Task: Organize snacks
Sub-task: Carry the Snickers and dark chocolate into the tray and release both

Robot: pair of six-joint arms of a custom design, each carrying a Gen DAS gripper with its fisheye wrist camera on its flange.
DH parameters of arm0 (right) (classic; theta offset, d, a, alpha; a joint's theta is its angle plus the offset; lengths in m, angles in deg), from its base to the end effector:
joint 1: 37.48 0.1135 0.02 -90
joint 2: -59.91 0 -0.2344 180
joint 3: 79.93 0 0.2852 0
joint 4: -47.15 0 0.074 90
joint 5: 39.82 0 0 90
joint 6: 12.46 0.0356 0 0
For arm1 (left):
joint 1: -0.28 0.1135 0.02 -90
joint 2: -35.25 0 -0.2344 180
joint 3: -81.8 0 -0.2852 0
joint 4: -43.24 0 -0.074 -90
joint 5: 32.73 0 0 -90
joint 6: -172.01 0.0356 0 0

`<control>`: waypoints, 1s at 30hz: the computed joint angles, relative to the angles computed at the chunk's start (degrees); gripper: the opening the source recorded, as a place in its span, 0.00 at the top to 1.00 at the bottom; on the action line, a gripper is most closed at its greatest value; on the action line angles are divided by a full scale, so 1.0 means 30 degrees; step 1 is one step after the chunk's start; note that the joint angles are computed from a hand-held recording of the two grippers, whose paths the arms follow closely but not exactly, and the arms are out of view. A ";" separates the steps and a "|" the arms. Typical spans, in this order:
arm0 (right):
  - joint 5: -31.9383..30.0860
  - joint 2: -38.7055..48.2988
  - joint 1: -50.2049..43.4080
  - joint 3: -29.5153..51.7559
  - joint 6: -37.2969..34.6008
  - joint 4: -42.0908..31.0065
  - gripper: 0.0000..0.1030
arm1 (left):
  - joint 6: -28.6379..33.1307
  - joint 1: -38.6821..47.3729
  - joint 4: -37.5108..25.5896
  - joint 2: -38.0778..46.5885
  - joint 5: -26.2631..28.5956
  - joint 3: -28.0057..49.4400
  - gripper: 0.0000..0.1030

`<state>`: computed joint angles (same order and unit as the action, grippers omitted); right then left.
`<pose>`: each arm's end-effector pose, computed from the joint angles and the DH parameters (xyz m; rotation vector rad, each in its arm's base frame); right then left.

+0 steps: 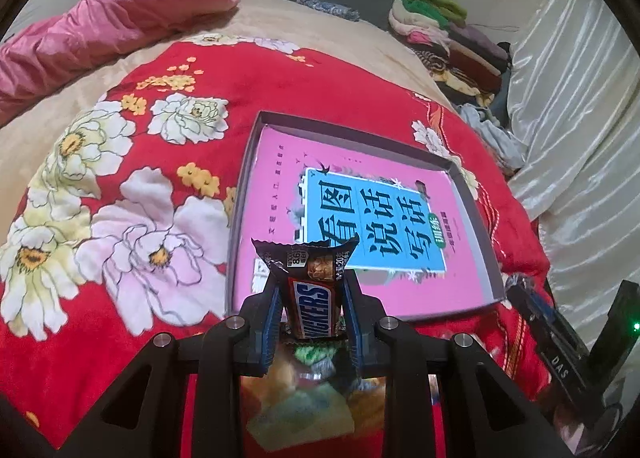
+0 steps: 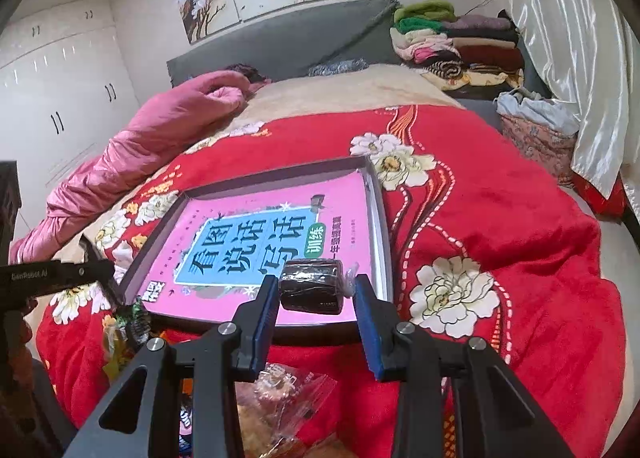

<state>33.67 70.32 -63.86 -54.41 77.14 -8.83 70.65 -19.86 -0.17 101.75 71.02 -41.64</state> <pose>0.1358 -0.0561 0.1594 0.3596 2.2212 0.0792 0.2527 -0.1017 0.1921 0.2956 2.5252 -0.5232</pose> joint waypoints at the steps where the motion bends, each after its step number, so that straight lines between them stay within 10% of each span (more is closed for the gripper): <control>1: -0.0012 0.0464 0.0024 -0.0011 -0.0024 0.0319 0.63 | -0.0069 -0.0105 0.0195 0.0376 -0.0096 0.0158 0.72; 15: 0.0895 0.6986 0.1267 0.0720 -0.0088 0.4731 0.63 | -0.0231 -0.0833 0.1093 0.5852 -0.0686 0.3076 0.72; 30: 0.2224 0.7945 0.1948 0.0948 -0.0499 0.4808 0.62 | -0.0073 -0.1105 0.0814 0.6840 -0.1102 0.3361 0.72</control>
<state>40.34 94.15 -58.02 -51.56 75.64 5.60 70.44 -23.17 2.28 122.27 67.71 -31.56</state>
